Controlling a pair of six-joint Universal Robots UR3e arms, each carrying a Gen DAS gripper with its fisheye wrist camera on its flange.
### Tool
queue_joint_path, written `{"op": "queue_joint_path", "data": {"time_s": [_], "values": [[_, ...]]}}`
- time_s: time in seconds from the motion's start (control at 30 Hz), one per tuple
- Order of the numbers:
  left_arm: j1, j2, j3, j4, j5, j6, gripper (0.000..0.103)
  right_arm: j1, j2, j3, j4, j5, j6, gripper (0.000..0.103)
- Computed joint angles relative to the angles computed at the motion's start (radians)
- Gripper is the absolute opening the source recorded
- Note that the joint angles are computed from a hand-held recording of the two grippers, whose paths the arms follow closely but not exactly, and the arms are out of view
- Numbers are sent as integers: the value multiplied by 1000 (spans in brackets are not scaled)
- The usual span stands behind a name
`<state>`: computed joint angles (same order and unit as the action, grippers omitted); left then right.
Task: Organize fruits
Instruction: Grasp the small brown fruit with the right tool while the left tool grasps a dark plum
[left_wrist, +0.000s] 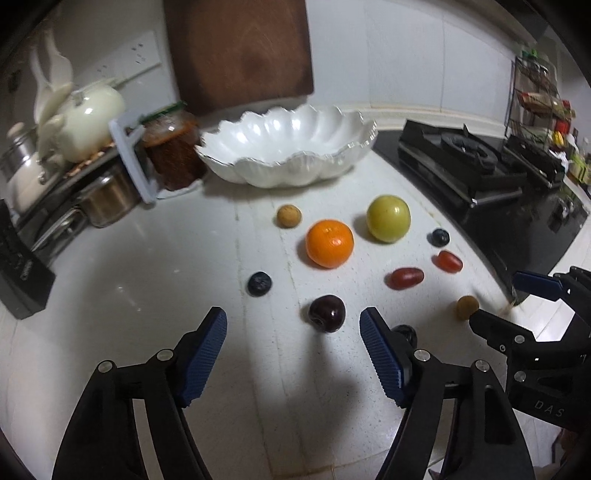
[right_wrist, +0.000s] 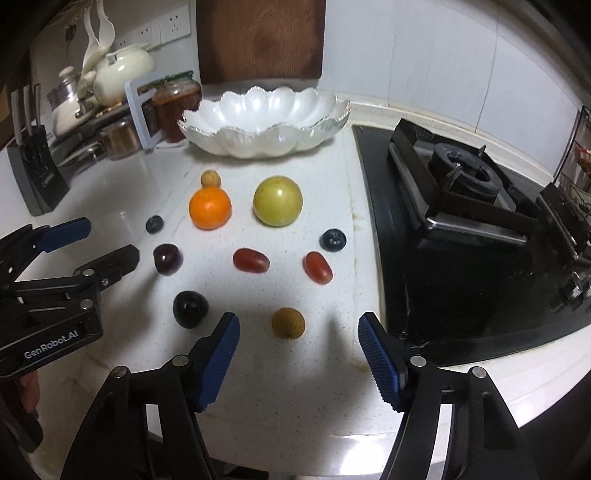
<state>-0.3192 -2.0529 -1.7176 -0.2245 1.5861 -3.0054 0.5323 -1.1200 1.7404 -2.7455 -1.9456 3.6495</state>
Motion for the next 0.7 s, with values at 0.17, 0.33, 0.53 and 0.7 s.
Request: {"op": "queue_joint_path", "data": {"time_s": [0.17,0.33,0.53,0.7], "values": [[7,-53,60,-50,-45,34,71,-9,25,-23,17,17,-1,61],[17,-87,97,-73,-67,40,67,-24,40,-44,40,41,1,57],[20,-125,146,-123,-94,39,61,-32,54,-59,50,66,2,52],[21,-142,165,-140,-107,22,56,-33,65,-69,54,73,2,49]]}}
